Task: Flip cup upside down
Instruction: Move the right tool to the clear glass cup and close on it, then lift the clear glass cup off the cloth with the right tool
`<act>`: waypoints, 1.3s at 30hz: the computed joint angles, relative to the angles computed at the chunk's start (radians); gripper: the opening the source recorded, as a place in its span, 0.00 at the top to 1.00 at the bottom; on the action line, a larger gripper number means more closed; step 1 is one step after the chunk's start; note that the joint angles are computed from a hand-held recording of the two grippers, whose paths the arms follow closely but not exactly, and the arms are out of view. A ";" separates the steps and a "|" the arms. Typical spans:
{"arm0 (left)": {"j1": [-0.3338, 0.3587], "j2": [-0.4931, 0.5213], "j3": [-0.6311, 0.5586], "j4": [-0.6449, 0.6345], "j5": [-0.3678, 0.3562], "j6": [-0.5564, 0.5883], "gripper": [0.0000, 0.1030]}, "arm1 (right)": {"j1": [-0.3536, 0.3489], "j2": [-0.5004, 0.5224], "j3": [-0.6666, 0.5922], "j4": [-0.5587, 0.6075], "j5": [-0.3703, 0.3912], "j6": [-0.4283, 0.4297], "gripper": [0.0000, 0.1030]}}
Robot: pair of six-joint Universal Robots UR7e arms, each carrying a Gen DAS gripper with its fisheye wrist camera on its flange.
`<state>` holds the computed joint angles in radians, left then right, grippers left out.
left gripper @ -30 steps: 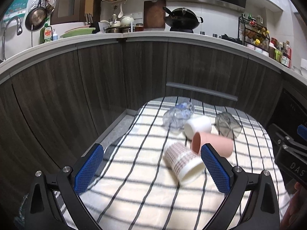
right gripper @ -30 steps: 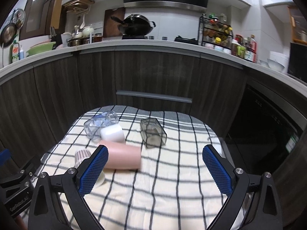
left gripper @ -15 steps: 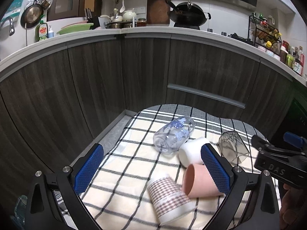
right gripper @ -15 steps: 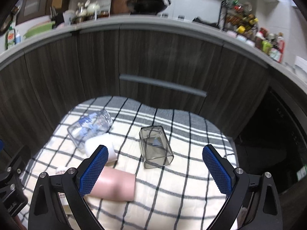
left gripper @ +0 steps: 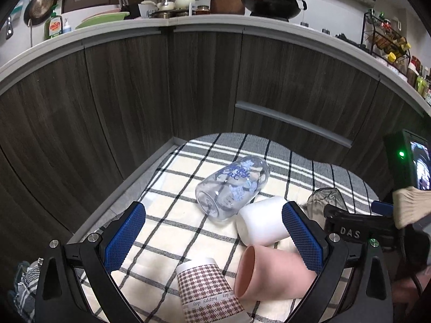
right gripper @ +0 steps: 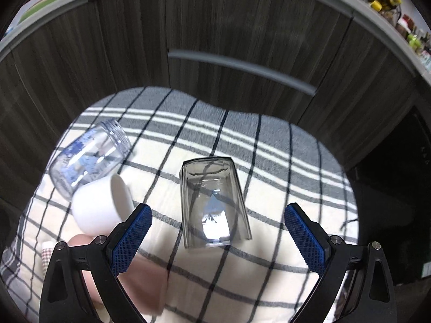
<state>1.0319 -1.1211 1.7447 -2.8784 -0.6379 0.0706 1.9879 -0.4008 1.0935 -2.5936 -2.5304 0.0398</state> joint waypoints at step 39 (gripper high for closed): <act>-0.065 -0.156 0.127 0.003 0.031 0.040 0.00 | 0.047 -0.148 0.185 0.113 0.034 0.288 0.33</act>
